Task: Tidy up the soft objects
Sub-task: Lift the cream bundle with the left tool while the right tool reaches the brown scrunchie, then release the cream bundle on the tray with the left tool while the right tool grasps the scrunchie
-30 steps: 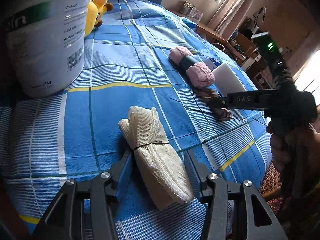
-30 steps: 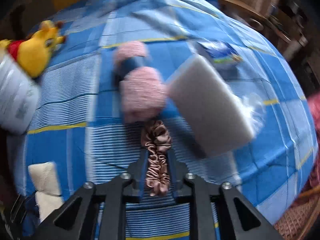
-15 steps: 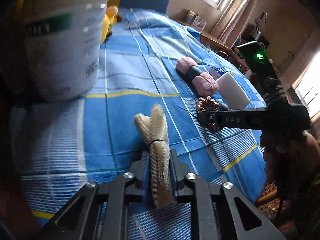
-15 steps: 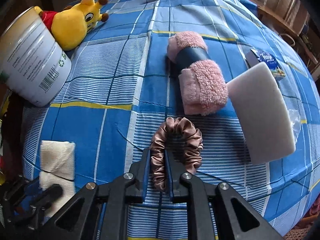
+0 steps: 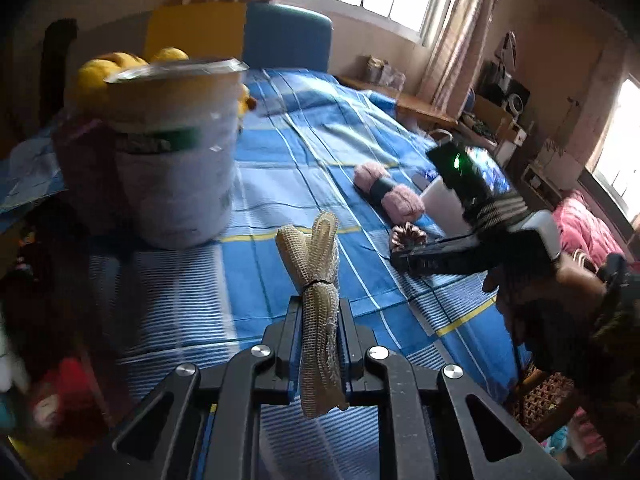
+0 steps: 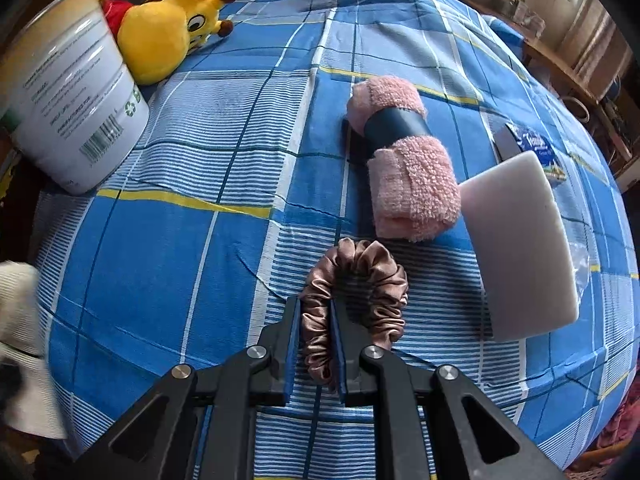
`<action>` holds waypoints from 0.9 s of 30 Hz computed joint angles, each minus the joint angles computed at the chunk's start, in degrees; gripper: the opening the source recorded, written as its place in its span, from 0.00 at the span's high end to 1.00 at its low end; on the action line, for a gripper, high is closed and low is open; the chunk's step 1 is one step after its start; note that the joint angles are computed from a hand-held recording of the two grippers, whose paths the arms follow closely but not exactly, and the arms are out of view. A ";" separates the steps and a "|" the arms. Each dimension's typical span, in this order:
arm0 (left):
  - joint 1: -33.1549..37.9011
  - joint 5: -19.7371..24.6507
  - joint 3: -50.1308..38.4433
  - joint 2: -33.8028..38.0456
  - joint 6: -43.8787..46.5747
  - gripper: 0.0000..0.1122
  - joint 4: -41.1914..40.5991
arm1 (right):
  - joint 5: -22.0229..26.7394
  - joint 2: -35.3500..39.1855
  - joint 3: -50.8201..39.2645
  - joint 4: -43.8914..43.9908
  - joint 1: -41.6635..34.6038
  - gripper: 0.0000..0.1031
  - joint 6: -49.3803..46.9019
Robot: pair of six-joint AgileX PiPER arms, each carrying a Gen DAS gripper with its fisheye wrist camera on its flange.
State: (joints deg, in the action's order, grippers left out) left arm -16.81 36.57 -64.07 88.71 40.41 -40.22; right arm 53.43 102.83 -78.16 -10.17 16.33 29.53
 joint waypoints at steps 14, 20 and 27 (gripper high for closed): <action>25.72 7.55 -3.35 -4.45 -3.25 0.86 -3.50 | 2.70 0.70 -0.43 -7.82 8.52 0.87 8.03; 34.54 6.49 -2.67 -2.32 -7.40 0.86 1.60 | 2.26 0.80 0.01 -8.38 8.25 0.87 7.59; 35.93 2.26 0.27 2.22 -14.88 0.84 10.11 | 2.61 0.55 0.44 -9.47 9.16 0.87 8.29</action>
State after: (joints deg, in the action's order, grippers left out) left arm 19.12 38.83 -63.80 90.92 25.53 -30.11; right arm 56.04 103.38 -77.72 -19.64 25.49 37.82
